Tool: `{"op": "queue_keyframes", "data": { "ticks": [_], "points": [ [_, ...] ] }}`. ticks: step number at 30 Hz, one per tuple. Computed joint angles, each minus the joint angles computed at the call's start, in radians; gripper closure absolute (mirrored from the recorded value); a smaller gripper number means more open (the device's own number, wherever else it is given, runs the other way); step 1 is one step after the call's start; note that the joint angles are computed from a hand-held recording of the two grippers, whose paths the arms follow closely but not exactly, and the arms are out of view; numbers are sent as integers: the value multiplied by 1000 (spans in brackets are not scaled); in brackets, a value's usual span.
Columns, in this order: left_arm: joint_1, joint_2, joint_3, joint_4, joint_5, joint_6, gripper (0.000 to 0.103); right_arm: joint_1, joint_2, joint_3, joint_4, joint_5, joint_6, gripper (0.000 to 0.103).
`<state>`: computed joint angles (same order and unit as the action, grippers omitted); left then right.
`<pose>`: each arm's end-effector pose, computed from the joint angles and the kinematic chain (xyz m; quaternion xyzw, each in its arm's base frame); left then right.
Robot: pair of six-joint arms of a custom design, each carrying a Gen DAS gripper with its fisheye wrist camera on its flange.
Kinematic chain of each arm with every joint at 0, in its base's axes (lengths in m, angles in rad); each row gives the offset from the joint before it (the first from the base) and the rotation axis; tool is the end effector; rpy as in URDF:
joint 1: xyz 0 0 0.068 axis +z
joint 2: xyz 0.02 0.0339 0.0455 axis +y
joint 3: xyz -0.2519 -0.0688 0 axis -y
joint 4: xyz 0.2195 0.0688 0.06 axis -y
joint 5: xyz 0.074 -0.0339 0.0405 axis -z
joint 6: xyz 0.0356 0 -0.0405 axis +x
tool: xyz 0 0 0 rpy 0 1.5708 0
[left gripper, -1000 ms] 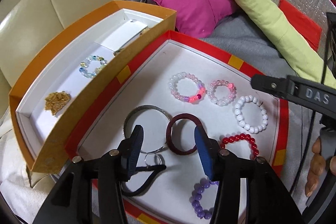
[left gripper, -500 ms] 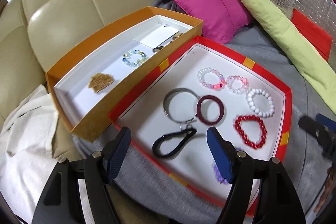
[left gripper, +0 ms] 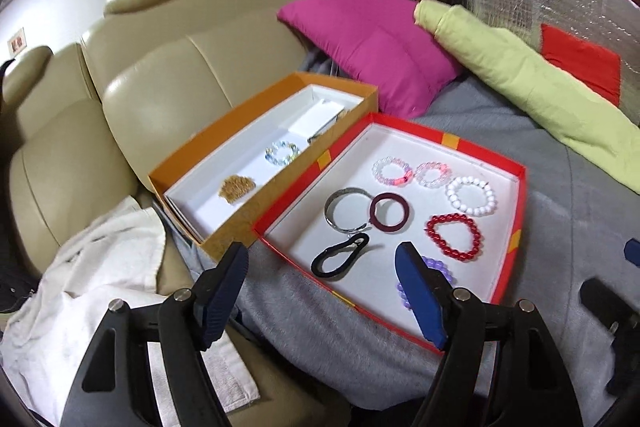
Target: Organize jewelry
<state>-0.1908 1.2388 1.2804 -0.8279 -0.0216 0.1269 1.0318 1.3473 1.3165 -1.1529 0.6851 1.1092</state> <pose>0.2281 -0.0433 0.3432 0.1421 0.9130 -0.0022 0.3824 0.1342 0.1805 0.3183 0.1003 0.9211 0.0009 0.3761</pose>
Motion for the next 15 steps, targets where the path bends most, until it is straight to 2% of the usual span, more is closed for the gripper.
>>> {"op": "queue_keyframes", "data": {
  "ticks": [5, 7, 15],
  "points": [
    [10, -43, 26, -77, 41, -24, 26, 137, 51, 66, -150, 67, 139, 0],
    [4, -63, 19, -83, 30, -43, 26, 167, 59, 79, -191, 80, 187, 0],
    [-23, -119, -21, -92, 31, -52, 26, 233, 69, 90, -283, 91, 325, 0]
  ]
}}
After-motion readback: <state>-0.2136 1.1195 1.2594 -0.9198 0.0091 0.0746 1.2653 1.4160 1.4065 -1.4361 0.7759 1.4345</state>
